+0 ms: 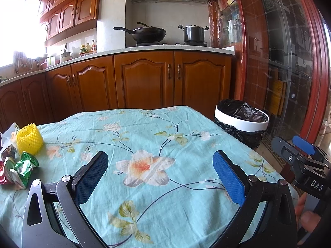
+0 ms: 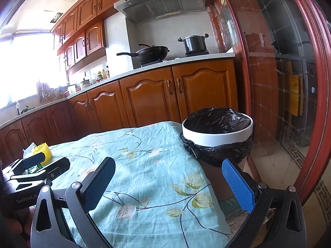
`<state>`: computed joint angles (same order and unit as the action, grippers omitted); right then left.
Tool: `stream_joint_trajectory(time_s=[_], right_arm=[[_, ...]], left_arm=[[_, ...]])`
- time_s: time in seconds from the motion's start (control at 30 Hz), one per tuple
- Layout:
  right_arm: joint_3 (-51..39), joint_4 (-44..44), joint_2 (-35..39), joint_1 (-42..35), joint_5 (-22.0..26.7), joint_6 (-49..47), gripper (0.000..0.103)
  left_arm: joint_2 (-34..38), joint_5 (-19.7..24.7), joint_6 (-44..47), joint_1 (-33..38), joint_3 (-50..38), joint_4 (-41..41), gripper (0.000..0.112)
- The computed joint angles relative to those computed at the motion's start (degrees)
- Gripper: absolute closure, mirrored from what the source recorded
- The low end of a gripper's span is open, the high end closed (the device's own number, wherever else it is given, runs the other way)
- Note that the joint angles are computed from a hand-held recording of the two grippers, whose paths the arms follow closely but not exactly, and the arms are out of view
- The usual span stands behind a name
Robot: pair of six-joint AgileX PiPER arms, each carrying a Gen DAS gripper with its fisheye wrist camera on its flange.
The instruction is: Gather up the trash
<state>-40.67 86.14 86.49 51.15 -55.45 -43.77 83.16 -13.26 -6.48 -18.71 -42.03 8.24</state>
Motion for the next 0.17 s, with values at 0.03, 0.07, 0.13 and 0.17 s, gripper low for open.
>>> stream_joint_trajectory(time_s=[0.03, 0.07, 0.13, 0.17], right_arm=[[0.0, 0.0, 0.0, -0.1, 0.2, 0.0, 0.000], [0.0, -0.1, 0.1, -0.3, 0.4, 0.0, 0.000], [0.0, -0.3, 0.0, -0.6, 0.8, 0.1, 0.000], [0.0, -0.4, 0.1, -0.7, 0.9, 0.2, 0.000]], left_arm=[[0.1, 0.0, -0.5, 0.1, 0.0, 0.5, 0.009], [0.1, 0.0, -0.8, 0.1, 0.0, 0.8, 0.009], [0.3, 0.3, -2.4, 0.3, -0.4, 2.4, 0.009], [0.4, 0.5, -3.3, 0.4, -0.5, 3.2, 0.009]])
